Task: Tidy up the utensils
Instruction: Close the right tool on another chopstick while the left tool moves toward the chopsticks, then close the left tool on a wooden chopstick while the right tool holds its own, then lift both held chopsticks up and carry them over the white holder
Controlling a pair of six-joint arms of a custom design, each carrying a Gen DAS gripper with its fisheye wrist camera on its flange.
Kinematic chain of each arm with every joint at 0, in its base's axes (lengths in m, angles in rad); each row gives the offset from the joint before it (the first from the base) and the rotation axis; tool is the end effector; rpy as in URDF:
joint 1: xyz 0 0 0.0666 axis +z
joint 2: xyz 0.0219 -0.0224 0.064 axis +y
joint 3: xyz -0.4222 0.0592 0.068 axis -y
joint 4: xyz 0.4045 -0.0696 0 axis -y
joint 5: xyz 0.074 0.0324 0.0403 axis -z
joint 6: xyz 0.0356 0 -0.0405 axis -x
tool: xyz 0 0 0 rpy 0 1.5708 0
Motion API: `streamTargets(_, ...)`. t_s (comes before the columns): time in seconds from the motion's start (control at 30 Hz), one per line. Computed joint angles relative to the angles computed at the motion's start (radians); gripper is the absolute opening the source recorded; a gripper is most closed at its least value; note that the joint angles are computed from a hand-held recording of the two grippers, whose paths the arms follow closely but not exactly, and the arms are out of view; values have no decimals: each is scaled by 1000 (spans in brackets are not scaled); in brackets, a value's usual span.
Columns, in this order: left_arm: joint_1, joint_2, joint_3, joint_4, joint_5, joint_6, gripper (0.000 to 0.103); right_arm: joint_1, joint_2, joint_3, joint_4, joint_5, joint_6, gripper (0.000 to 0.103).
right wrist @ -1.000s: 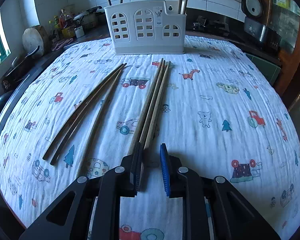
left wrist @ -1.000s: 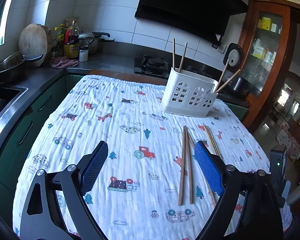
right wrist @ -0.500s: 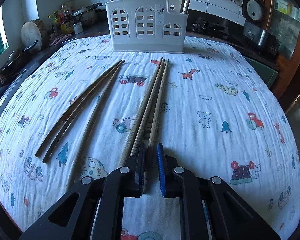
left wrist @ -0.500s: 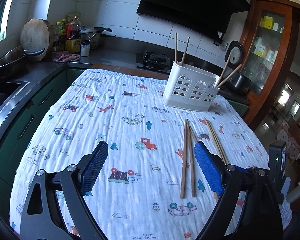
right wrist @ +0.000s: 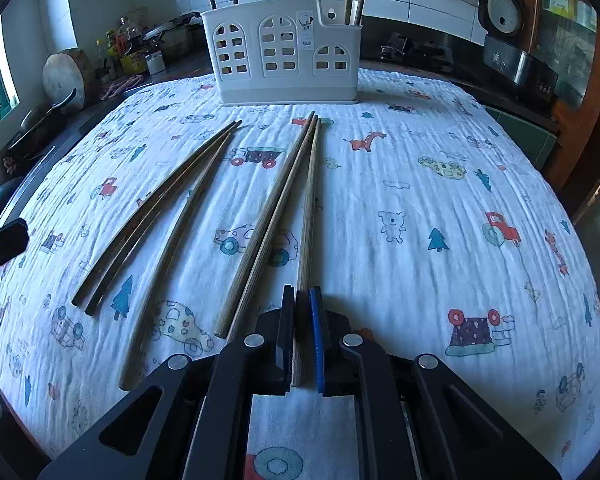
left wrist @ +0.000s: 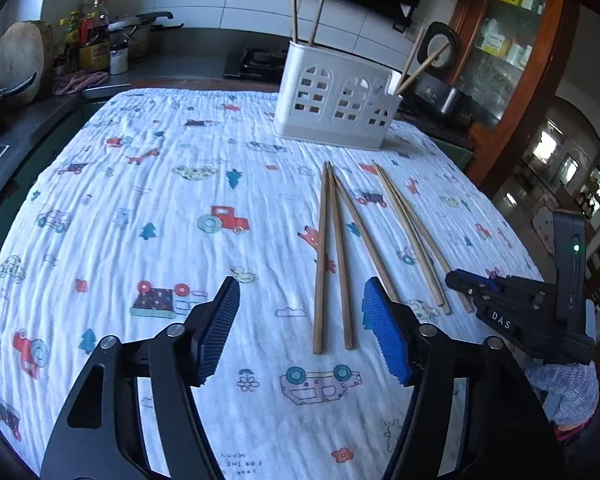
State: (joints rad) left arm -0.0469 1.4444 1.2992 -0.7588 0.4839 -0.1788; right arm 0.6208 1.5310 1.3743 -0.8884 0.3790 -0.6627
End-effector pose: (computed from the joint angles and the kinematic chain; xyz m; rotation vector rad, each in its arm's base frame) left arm 0.5001 -0.0405 0.4164 0.4735 2.3589 -0.5356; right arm 0.4359 0.2950 0.3993 0.1814 2.4976 0.0186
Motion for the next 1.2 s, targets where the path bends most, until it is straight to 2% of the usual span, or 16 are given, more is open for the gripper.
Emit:
streamTargets(0.1, -25, 16, 3, -20, -21, -20, 50, -5, -14, -18, 23, -17, -2, 8)
streamTargets(0.23, -49, 44, 21, -44, -43, -25, 31, -5, -29, -35, 38, -24, -2, 7)
streamTargets(0.37, -60, 66, 38, -56, -63, -23, 19, -11, -45, -56, 57, -38, -7, 7)
streamTargets(0.5, -73, 83, 49, -62, -96, -16, 14, -11, -49, -62, 66, -44, 2, 8)
streamTargets(0.8, -99, 96, 57, -67, -152, -19, 14, -10, -52, -72, 86, -47, 13, 8)
streamTargets(0.93, -112, 90, 51, -54, -194, -28, 7, -10, -55, -76, 91, -45, 9, 8)
streamTargets(1.2, -102, 50, 53, -42, -154, -29, 6, 4, -89, -60, 82, 22, 35, 7)
